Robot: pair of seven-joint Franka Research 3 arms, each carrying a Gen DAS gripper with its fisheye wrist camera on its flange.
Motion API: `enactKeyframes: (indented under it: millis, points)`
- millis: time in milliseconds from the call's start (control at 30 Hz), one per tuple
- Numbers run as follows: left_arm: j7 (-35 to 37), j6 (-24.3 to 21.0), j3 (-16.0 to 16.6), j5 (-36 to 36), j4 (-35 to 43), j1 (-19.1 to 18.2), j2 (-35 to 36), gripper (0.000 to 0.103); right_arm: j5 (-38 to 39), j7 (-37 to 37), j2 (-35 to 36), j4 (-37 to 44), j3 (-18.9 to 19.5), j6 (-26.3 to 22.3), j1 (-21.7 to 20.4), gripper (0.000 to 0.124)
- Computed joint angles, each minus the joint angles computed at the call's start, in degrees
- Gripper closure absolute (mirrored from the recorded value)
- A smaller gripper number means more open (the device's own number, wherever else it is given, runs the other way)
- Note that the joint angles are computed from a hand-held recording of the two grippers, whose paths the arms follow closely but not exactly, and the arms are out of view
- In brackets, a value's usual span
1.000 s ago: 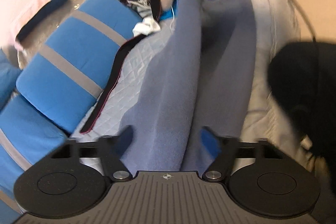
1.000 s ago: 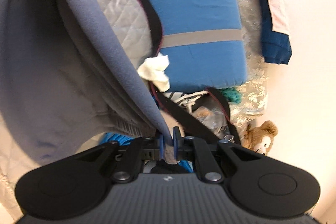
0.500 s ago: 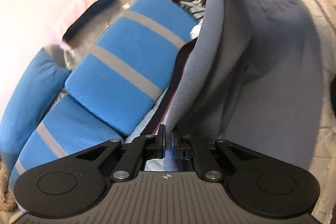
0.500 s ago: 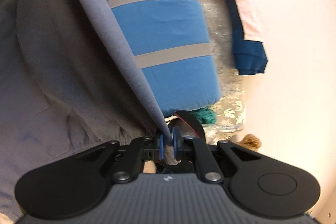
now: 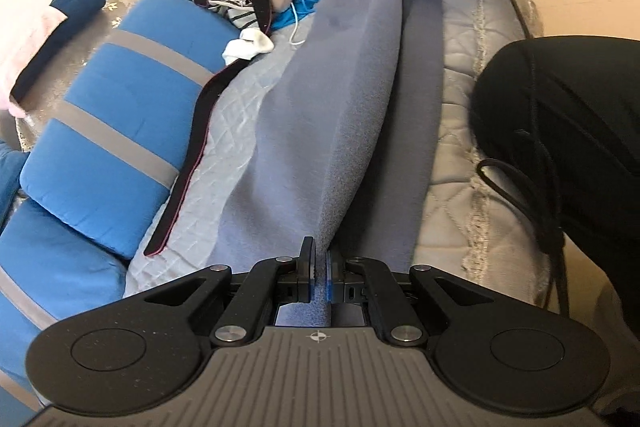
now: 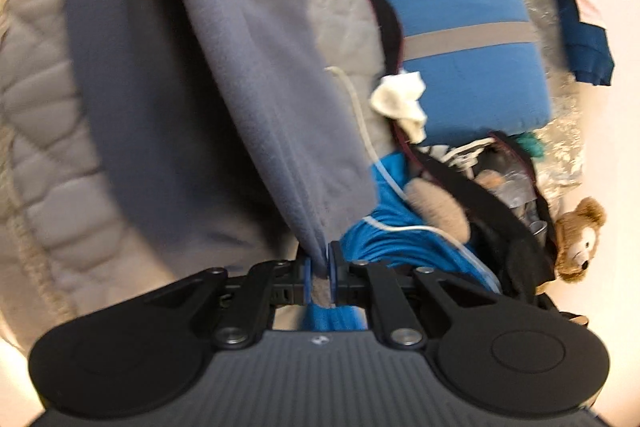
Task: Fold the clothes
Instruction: 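Grasp the sweatpants with both grippers and lift them off the bed, then hold the grey sweatpants leg and cuff with both grippers, then open both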
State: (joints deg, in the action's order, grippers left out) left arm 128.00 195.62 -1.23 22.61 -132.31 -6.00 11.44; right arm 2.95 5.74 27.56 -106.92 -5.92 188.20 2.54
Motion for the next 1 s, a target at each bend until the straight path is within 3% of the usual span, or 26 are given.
enactKeyframes:
  millis: [367,467,667,1000]
  points:
    - [0.64,0.0,-1.02,1.52,-1.45,1.21,-0.66,0.099,0.08,-0.15,-2.01,-3.57,-0.48,-1.51,0.02,0.124]
    - [0.91,0.01,-0.51,1.11,-1.41,0.55,-0.35,0.099,-0.08,0.28,-2.09,-3.76,-2.28,-2.63,1.57,0.124]
    - [-1.84,0.48,-3.09,4.3,-1.04,3.95,0.22,0.098,-0.59,0.84,-2.05,-4.99,-4.8,-1.98,3.85,0.124]
    - [-3.16,1.45,-2.54,5.65,-0.71,3.86,1.12,0.097,-0.82,0.73,-3.26,-6.6,-10.37,-1.94,9.05,0.124]
